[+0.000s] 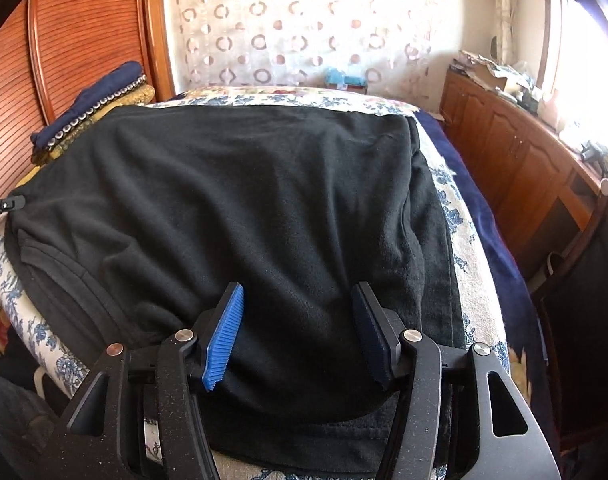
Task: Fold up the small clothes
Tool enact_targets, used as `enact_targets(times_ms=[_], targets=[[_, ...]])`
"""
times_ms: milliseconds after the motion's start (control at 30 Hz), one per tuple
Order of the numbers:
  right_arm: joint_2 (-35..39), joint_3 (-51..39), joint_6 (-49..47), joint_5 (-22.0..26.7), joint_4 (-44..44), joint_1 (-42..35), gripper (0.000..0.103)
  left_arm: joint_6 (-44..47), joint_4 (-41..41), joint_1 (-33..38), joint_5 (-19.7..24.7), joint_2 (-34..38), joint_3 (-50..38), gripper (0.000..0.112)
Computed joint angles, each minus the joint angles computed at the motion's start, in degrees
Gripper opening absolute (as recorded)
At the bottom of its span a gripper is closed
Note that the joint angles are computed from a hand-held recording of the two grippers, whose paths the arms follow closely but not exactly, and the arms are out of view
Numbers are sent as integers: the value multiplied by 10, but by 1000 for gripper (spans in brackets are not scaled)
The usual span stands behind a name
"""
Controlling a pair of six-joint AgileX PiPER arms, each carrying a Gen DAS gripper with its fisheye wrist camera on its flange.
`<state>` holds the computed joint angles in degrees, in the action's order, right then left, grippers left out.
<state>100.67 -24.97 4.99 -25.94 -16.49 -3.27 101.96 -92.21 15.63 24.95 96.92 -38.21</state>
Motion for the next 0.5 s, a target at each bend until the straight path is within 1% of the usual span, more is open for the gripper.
enact_targets(times_ms=[100, 133, 167, 200, 233, 267, 400, 500], targets=[[3, 3, -10, -10, 11, 1, 59, 29, -21, -2, 13, 4, 3, 57], [4, 4, -8, -13, 8, -1, 59, 37, -23, -5, 14, 5, 3, 44], [6, 4, -7, -16, 8, -1, 60, 32, -13, -11, 14, 7, -2, 26], [7, 5, -5, -19, 4, -3, 60, 12, 9, -13, 21, 11, -9, 18], [7, 6, -5, -20, 3, -3, 60, -11, 33, -14, 32, 15, -17, 14], [7, 6, -5, -21, 2, -4, 60, -13, 35, -18, 38, 13, -20, 10], [2, 11, 11, -25, -12, -11, 60, -30, 40, -49, 63, -18, -28, 7], [-11, 17, 62, -32, -73, -39, 60, -68, 52, -99, 62, -47, -50, 7]])
